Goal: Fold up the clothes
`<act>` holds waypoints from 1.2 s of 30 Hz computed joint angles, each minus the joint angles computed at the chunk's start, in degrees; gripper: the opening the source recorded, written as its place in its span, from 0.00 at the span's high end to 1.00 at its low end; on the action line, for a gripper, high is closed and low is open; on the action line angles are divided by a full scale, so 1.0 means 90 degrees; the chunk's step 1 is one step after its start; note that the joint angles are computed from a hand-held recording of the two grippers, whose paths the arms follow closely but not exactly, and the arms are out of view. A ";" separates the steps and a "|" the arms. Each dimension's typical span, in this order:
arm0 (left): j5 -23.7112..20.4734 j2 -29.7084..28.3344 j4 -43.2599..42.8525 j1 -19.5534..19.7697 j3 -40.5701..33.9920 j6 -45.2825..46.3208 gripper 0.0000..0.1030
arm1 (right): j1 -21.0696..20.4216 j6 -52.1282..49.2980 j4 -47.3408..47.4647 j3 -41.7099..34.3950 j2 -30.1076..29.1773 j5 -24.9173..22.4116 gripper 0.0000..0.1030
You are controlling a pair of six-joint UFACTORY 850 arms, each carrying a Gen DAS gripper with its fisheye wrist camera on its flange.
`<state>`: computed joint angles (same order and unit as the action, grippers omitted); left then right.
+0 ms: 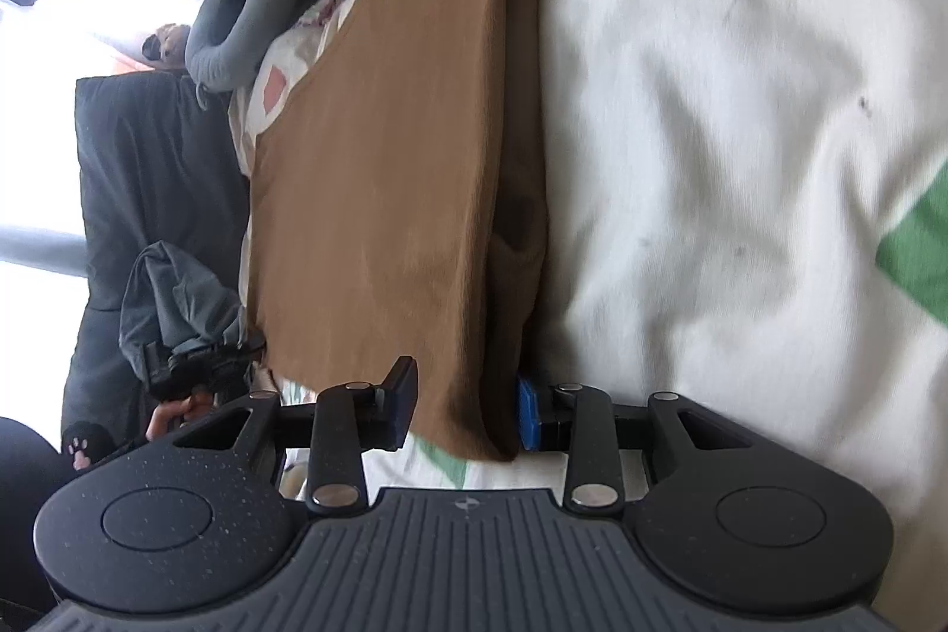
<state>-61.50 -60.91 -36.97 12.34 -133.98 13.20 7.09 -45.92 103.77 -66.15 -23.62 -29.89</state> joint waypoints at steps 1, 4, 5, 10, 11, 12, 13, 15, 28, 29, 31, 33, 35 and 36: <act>0.0020 0.0021 -0.0049 0.0011 0.0049 0.0026 0.88 | 0.0011 0.0050 -0.0041 -0.0023 -0.0025 -0.0029 0.62; 0.0158 0.0174 -0.0318 0.0067 0.0390 0.0160 0.88 | 0.0040 0.0572 -0.0588 -0.0197 -0.0122 0.0041 0.73; 0.0210 0.0240 -0.0396 0.0084 0.0517 0.0223 0.90 | 0.0055 0.1002 -0.1019 -0.0287 -0.0147 0.0155 0.88; 0.0453 0.0557 -0.0563 0.0107 0.0980 0.0507 0.94 | 0.0125 0.2416 -0.2487 -0.0585 -0.0138 0.0307 0.98; 0.0489 0.0591 -0.0596 0.0107 0.1002 0.0501 0.94 | 0.0131 0.2776 -0.2791 -0.0655 -0.0130 0.0300 0.98; 0.0525 0.0658 -0.0628 0.0119 0.1075 0.0515 0.94 | 0.0121 0.3136 -0.2989 -0.0682 -0.0100 0.0310 0.98; 0.0548 0.0722 -0.0655 0.0130 0.1140 0.0515 0.94 | 0.0111 0.3495 -0.3197 -0.0706 -0.0069 0.0317 0.98; 0.0541 0.0833 -0.0692 0.0148 0.1239 0.0460 0.94 | 0.0099 0.4157 -0.3686 -0.0726 0.0003 0.0334 0.98; 0.0648 0.1770 -0.1081 0.0234 0.2572 0.0572 0.94 | -0.0023 0.5788 -0.5757 -0.1090 0.0231 -0.0071 0.98; 0.0673 0.1841 -0.1144 0.0231 0.2713 0.0592 0.94 | -0.0032 0.5928 -0.5914 -0.1105 0.0246 -0.0120 0.98; 0.0725 0.2012 -0.1267 0.0235 0.3034 0.0661 0.94 | -0.0052 0.6141 -0.6146 -0.1096 0.0289 -0.0203 0.98; 0.0789 0.2132 -0.1371 0.0222 0.3281 0.0717 0.94 | -0.0066 0.6315 -0.6324 -0.1076 0.0328 -0.0261 0.98; 0.0837 0.2259 -0.1497 0.0227 0.3526 0.0798 0.94 | -0.0072 0.6487 -0.6497 -0.1068 0.0357 -0.0310 0.98; 0.0832 0.2315 -0.1549 0.0240 0.3627 0.0845 0.94 | -0.0068 0.6552 -0.6562 -0.1061 0.0363 -0.0326 0.98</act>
<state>-54.00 -40.08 -50.91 14.50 -101.33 20.81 6.47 13.06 44.72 -75.70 -20.35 -32.82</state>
